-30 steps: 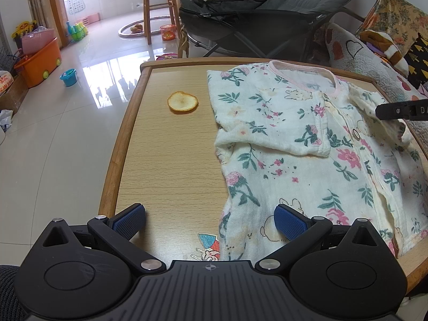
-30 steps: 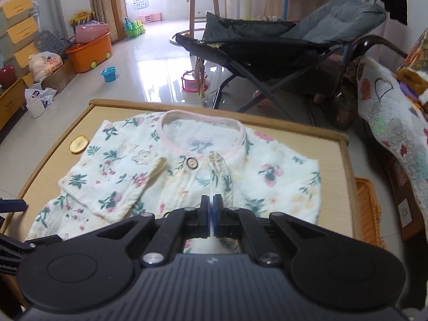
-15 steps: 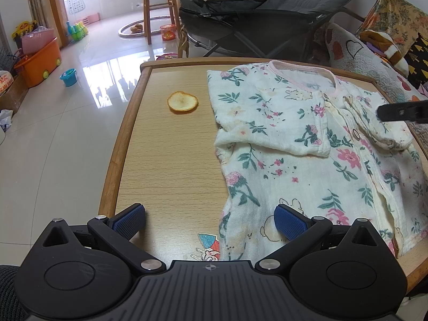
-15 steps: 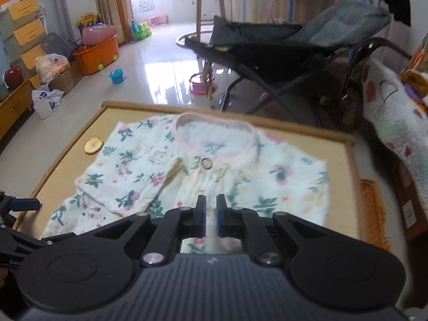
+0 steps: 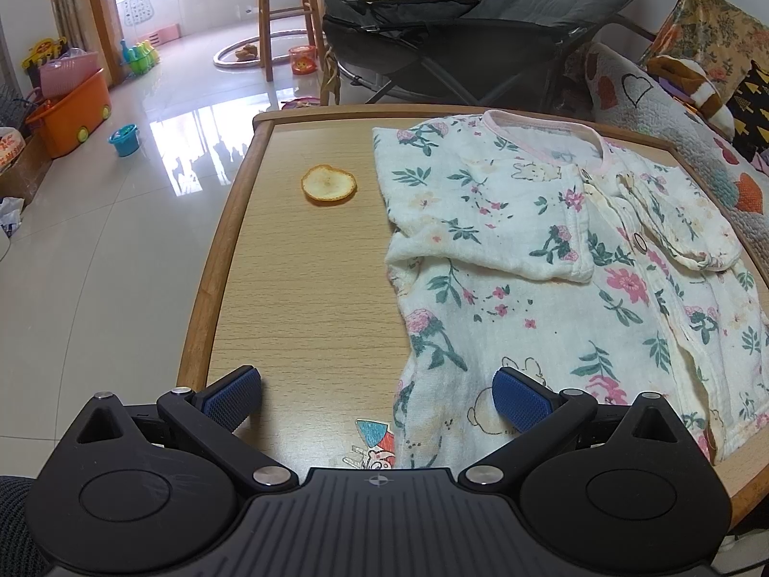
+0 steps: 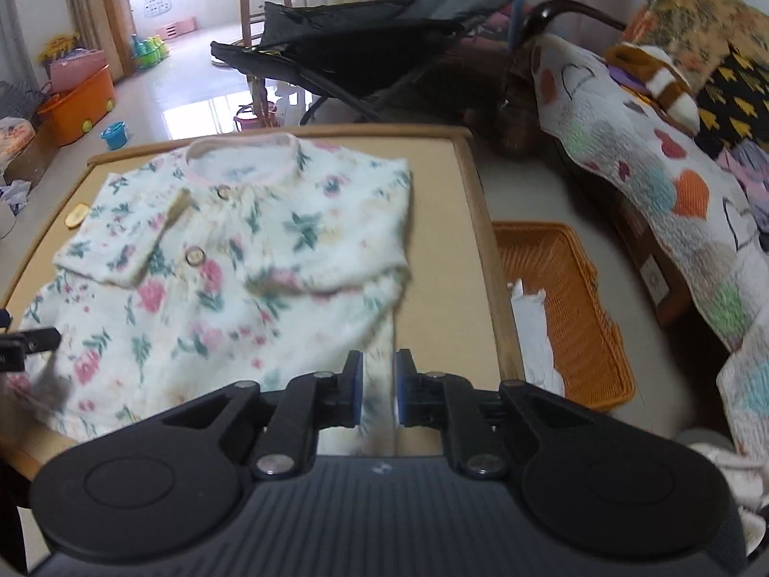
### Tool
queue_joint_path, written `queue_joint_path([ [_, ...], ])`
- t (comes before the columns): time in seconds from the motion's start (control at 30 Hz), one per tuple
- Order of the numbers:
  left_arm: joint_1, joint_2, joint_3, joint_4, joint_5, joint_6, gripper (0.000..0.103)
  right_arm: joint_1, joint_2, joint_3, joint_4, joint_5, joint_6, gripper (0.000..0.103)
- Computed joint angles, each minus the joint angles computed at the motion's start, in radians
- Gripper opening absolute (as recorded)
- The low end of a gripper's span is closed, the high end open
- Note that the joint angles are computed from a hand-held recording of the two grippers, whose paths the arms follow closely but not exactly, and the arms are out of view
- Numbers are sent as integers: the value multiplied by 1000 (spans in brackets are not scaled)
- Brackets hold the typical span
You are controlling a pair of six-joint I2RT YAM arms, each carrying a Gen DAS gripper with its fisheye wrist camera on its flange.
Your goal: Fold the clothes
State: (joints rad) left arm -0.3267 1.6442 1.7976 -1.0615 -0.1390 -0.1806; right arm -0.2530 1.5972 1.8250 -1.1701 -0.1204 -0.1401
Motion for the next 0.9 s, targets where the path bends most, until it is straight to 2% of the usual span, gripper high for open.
queue_joint_path([
  [0.27,2,37,69,-56,-15,-39,103,-34,22,-1,-16,-34,57,21],
  [0.4,1,16,71,-21,-59,-67,103,-54,34,-2,-29,-58,86,22],
  [0.57,15,30,143,28,-79,-58,101,-66,27,-19,-10,-89,105,28],
  [0.6,21,50,180,25,-76,-63,99,-67,26,-21,-7,-94,105,28],
  [0.67,40,137,322,-46,-42,-99,91,-71,24,-25,-2,-107,104,33],
  [0.8,73,306,582,-159,35,-210,79,-79,25,-30,8,-128,106,36],
  [0.9,73,427,755,-235,50,-248,69,-88,30,-26,8,-144,111,36],
])
